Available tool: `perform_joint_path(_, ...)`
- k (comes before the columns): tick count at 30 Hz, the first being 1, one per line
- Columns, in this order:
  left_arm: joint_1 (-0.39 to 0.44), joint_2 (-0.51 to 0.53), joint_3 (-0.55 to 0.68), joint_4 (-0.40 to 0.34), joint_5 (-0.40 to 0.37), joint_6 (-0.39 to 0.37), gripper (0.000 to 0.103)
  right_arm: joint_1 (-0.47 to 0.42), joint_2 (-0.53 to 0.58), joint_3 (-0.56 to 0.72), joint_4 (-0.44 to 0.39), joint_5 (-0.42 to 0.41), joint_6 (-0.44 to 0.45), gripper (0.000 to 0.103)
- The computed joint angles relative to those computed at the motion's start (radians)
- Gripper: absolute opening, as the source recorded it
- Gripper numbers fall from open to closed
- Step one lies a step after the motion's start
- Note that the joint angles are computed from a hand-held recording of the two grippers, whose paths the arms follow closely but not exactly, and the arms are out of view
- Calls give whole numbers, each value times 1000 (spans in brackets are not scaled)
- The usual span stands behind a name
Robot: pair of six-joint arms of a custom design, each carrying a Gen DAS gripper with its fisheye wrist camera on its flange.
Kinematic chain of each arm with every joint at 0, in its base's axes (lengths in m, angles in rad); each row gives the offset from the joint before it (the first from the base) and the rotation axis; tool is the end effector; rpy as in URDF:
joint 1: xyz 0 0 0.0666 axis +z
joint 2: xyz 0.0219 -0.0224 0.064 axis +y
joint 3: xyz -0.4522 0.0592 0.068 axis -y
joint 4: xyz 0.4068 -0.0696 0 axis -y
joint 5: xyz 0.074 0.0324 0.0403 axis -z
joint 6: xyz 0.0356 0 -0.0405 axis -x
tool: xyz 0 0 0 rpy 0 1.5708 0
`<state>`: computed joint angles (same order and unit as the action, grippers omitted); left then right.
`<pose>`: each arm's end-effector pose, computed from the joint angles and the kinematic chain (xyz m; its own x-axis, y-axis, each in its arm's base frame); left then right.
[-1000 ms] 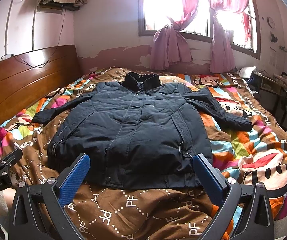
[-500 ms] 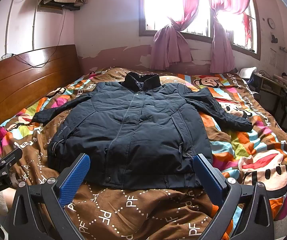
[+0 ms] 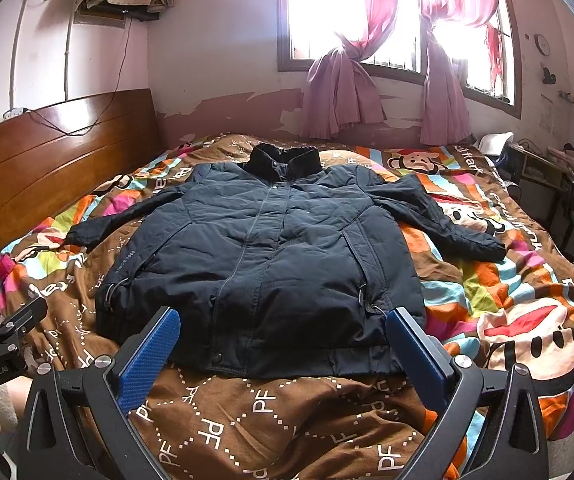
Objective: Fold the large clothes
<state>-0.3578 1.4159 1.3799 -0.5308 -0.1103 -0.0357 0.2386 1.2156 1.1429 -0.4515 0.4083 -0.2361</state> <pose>0.4865 -0.1781 0.5143 -0.4933 0.2223 -0.8410 0.2789 0.9562 0.0892 0.4177 0.0866 0.4951 -0.4455 0.1126 -0.8882 0.2276 0.9737 0.0093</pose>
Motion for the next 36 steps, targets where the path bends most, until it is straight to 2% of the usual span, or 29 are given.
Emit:
perform_joint_path(2,1,1,1,-5,3,-3,101,0,0,0,-1,3,0,103)
perform_joint_path(6,1,14,35,-39,10,-20,101,0,5,27,-63,1,-37,103)
perform_joint_path(10,7,43,119,-134,54,-19,101,-15,4,76,-144,-45,-76,103)
perform_joint_path(13,9,71,197,-207,99,-44,101,-28,11,137,-238,-86,-70,103)
perform_joint_path(19,-24,138,340,-301,112,-146,101,-62,66,296,-457,-254,42,103)
perform_joint_path(21,-33,183,409,-352,120,-165,101,-84,91,347,-504,-298,86,103)
perform_joint_path(26,-53,322,605,-479,119,-203,101,-155,179,474,-616,-315,167,103)
perform_joint_path(31,-70,458,771,-505,117,-205,101,-279,294,636,-719,-395,134,103)
perform_joint_path(34,-71,553,900,-547,133,-175,101,-338,364,728,-763,-434,118,103)
perform_joint_path(36,-76,641,1032,-598,127,-154,101,-373,411,779,-768,-455,114,103)
